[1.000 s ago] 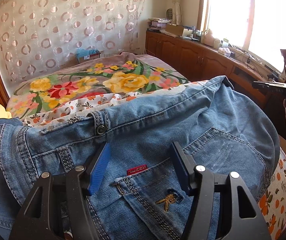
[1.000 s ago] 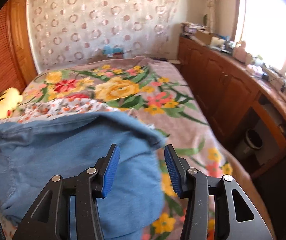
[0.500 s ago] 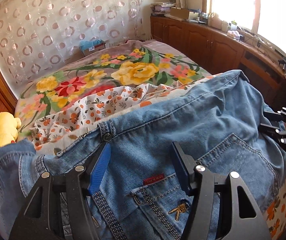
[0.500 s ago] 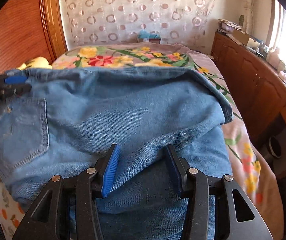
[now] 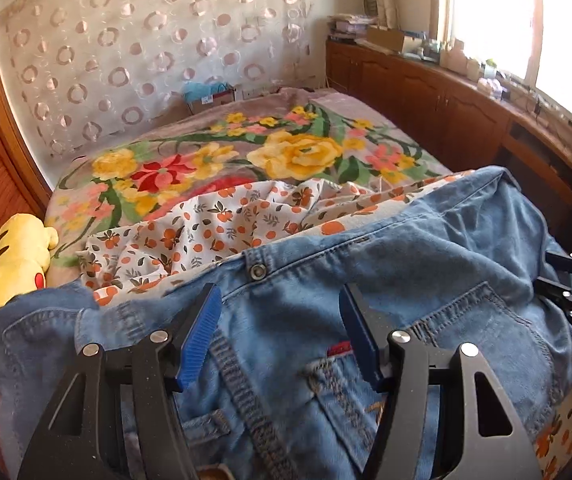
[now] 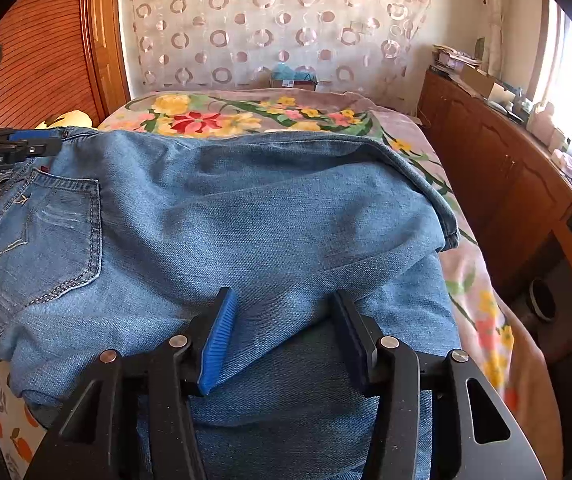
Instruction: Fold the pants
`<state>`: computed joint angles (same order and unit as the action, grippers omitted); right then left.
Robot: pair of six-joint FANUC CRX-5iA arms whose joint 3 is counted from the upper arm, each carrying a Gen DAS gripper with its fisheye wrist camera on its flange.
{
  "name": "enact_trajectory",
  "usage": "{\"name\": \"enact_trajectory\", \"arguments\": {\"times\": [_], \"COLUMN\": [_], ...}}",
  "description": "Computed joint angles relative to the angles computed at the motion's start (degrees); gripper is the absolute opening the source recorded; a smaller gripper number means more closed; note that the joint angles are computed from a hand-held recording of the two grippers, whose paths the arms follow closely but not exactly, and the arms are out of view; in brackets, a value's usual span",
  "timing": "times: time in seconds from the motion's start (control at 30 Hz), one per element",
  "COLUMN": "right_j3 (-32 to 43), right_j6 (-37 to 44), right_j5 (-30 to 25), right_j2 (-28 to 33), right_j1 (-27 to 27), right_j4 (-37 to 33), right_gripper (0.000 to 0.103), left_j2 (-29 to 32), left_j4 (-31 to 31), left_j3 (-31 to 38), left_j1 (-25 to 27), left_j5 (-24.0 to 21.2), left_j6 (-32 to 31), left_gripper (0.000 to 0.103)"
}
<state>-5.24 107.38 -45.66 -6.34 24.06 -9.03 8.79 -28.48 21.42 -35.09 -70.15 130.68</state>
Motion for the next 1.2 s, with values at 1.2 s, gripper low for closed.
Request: {"name": "enact_trajectory", "arguments": {"times": [1.2], "right_j3": [-0.2], "right_j6": [-0.5], "right_j5": [0.2], "right_j2": [-0.2], "right_j1": [-0.1], "right_j4": [0.0], "right_gripper": [0.055], "left_j2": [-9.9], "left_j4": [-12.6], "left_j3": [-9.3], "left_j1": [-19.4], "left_j5": [-12.4], "left_j6": [21.5], "left_gripper": [0.093]}}
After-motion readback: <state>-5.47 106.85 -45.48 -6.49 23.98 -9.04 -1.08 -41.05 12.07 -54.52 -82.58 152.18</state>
